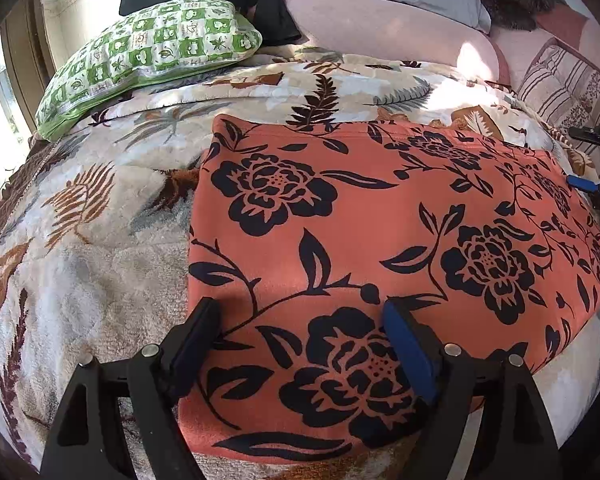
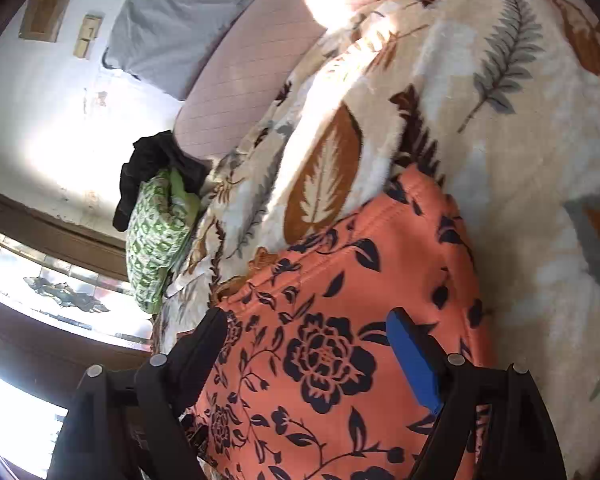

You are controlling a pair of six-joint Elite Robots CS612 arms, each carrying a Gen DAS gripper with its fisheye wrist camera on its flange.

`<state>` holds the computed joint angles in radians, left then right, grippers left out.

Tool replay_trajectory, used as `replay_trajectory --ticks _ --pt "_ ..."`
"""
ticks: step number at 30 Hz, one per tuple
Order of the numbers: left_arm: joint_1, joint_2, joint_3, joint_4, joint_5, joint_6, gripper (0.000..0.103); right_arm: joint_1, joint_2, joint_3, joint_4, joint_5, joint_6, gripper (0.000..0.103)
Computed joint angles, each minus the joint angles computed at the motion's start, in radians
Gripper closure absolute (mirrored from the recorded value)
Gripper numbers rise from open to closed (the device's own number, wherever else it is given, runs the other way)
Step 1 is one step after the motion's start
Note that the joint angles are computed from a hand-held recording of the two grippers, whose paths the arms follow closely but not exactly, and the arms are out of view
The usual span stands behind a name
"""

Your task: Fold small clothes

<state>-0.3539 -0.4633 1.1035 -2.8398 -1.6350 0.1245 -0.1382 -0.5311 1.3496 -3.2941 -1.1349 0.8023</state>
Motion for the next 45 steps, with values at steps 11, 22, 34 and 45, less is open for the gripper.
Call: replay_trajectory --ticks 11,22,34,45 --pt "-0.002 -0.009 0.012 0.003 0.019 -0.015 0.019 0.025 -0.044 0.064 -0.020 -0.025 -0.018 0.016" --pt "-0.004 -0.040 0.044 0.017 0.053 -0.044 0.019 0.081 -0.096 0.242 -0.072 -0.037 0.001 0.016" --pt "0.018 -0.023 0.013 0.077 0.025 -0.135 0.015 0.068 -0.079 0.202 0.008 -0.111 -0.014 0.016" --pt "-0.012 -0.049 0.040 -0.075 0.019 -0.072 0.015 0.084 -0.115 0.375 -0.329 -0.133 0.204 0.016"
